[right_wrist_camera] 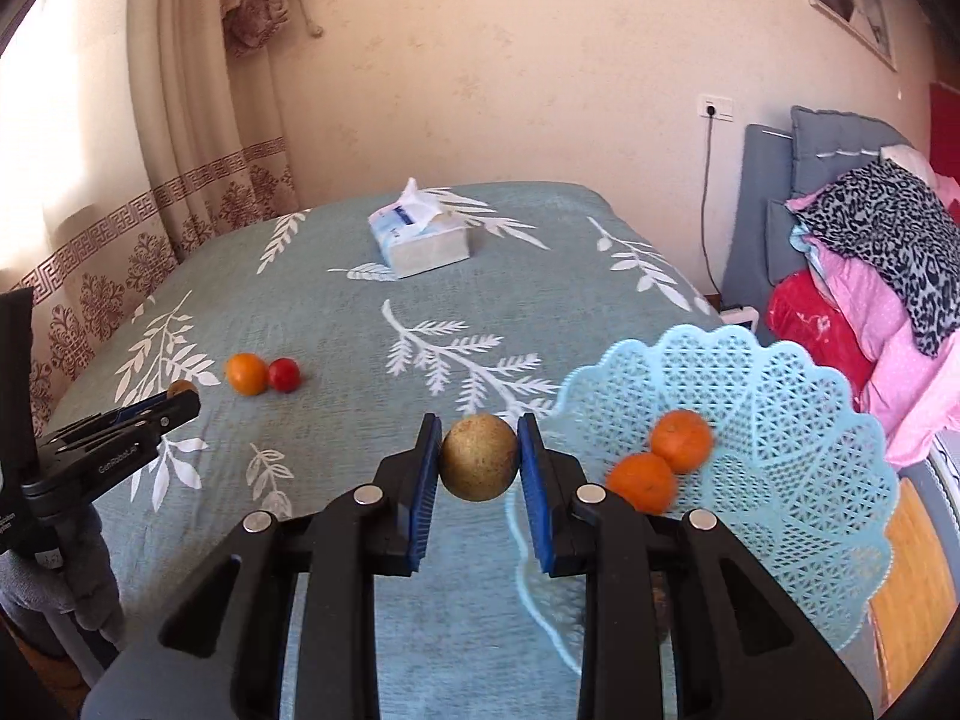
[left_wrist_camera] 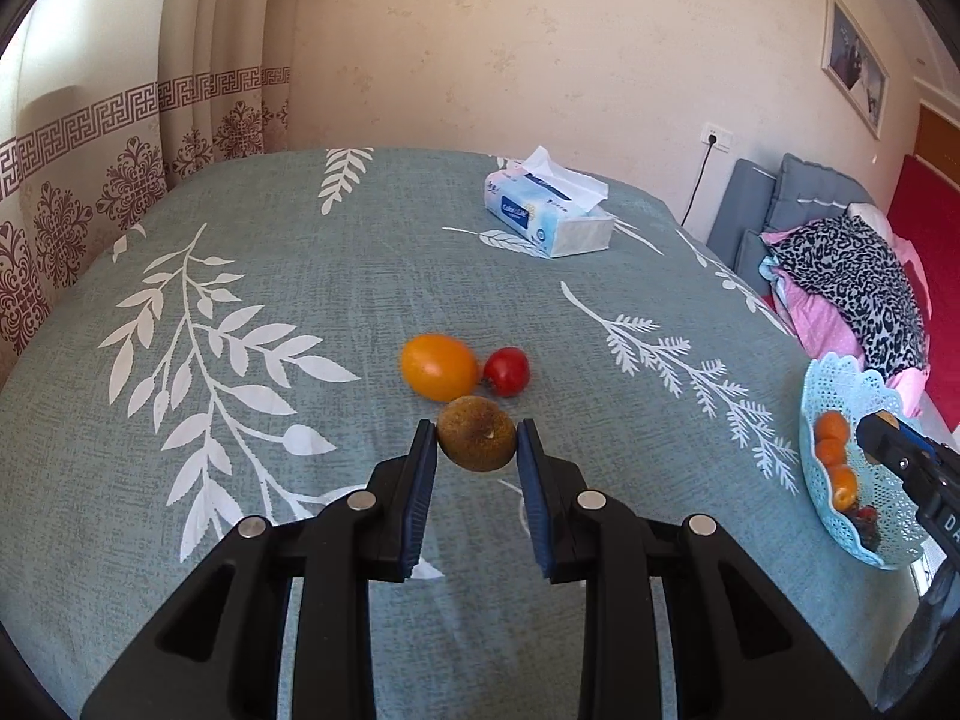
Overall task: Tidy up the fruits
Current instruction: 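Carry the yellow-brown fruit into the basket and open right while left holds the kiwi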
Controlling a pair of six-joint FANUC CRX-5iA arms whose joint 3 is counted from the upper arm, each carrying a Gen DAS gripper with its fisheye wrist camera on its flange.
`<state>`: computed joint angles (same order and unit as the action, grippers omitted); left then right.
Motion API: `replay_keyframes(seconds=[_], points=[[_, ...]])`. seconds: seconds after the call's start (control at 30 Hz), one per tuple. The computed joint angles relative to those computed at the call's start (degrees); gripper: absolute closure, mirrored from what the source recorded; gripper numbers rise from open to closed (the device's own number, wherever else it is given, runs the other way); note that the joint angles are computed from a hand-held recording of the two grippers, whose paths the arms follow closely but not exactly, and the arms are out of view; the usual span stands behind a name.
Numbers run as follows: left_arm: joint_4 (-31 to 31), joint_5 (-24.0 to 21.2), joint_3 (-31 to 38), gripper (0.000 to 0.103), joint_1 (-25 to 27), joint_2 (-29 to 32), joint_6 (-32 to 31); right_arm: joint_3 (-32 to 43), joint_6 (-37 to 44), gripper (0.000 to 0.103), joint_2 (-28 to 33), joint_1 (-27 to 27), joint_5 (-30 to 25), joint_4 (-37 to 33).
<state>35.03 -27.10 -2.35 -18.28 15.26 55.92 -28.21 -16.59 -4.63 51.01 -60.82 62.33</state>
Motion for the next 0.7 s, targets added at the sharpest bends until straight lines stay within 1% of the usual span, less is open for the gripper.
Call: replay_keyframes(seconds=[0.13, 0.27, 0.4, 0.43, 0.47, 0.5, 0.7], points=[[3.0, 0.2, -1.4, 0.075, -1.7, -1.2, -3.5, -3.3, -2.2, 0.076, -4.0, 0.3, -3.2, -1.9], [5.2, 0.4, -2.2, 0.075, -3.7, -2.2, -6.7, -6.3, -5.3, 0.076, -7.4, -0.1, -4.0, -3.1], [6.3, 0.0, -2.2, 0.075, -5.4, -2.5, -8.5, -8.4, -6.9, 0.076, -9.3, -0.7, -4.0, -3.8], [6.4, -0.3, -2.2, 0.075, -5.8, -2.6, -8.7, -9.0, -7.4, 0.075, -9.9, -0.9, -3.5, -4.0], [6.2, -0.6, -1.9, 0.075, -6.2, -2.5, -8.7, -9.6, -8.5, 0.069, -10.5, -1.1, -3.3, -4.0], [6.0, -0.9, -1.6, 0.075, -6.6, -2.3, -8.7, -10.1, -9.4, 0.066, -10.9, -1.2, -3.4, -4.0], [6.9, -2.9, -0.6, 0.075, -8.8, -1.5, -10.5, -12.9, -13.7, 0.066, -13.5, -0.6, -5.3, -3.0]])
